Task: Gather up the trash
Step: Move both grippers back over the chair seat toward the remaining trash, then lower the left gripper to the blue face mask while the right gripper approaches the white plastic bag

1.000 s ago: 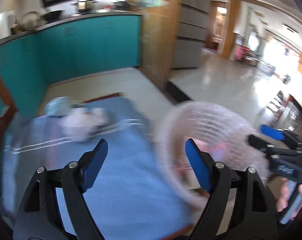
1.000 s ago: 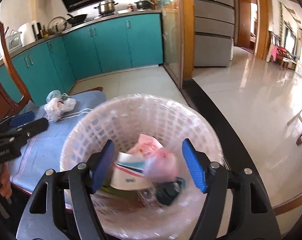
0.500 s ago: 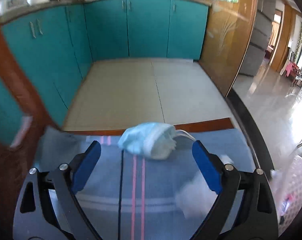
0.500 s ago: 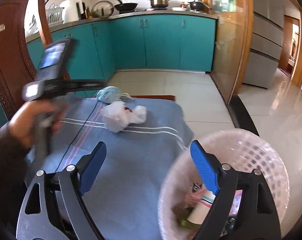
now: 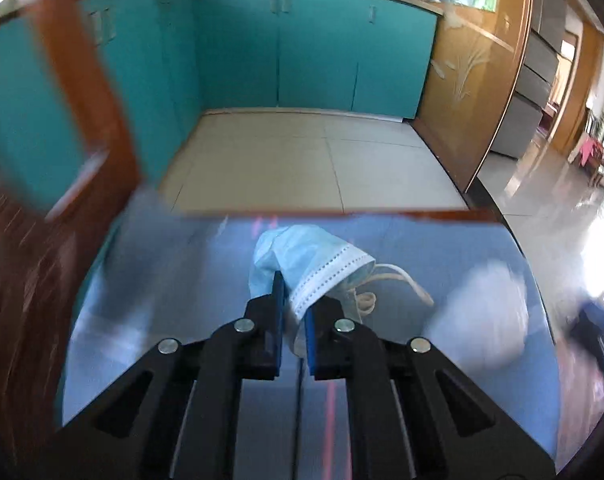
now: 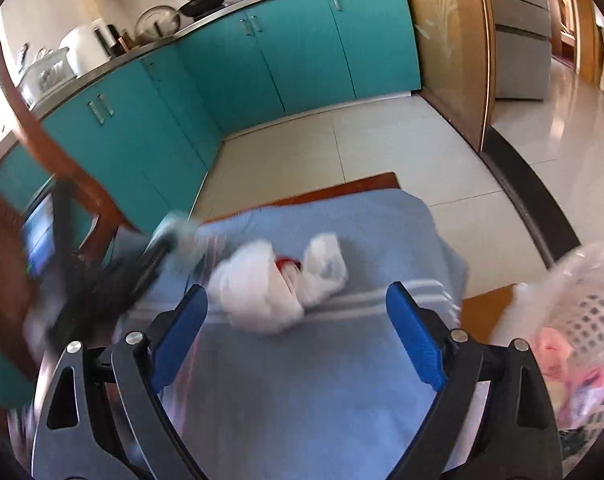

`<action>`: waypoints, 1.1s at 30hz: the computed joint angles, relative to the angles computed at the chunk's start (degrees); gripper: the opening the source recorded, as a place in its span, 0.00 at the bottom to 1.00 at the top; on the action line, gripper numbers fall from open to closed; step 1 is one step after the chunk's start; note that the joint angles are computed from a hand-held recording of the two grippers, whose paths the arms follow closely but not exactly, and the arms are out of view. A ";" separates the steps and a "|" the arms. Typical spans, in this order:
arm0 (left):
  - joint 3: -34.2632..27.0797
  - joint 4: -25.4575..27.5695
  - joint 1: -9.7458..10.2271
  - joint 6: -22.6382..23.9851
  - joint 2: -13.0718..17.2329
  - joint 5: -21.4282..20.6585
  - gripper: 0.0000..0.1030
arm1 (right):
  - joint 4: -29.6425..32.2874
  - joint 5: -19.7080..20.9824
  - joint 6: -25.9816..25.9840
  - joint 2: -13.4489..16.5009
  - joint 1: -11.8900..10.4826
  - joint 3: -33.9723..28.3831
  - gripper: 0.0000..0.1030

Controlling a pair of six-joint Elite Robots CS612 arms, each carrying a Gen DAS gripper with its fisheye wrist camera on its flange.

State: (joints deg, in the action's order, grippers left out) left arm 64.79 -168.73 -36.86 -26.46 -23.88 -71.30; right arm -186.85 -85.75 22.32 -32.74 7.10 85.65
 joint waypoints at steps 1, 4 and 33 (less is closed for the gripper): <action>3.33 -1.57 -0.26 -0.92 -1.54 0.06 0.10 | 1.21 -0.40 0.16 0.95 0.28 -1.88 0.86; 12.21 -6.45 -1.77 -1.31 -5.56 0.31 0.10 | 5.97 -0.59 -0.56 3.75 0.98 -7.26 0.86; 25.86 -14.36 -5.17 -4.04 -10.95 4.81 0.41 | -1.79 -6.24 -15.48 -3.38 4.67 9.70 0.35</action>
State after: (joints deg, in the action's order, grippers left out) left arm 90.65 -183.10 -42.03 -30.50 -34.83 -66.49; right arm -188.64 -91.99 6.83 -36.12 11.77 95.35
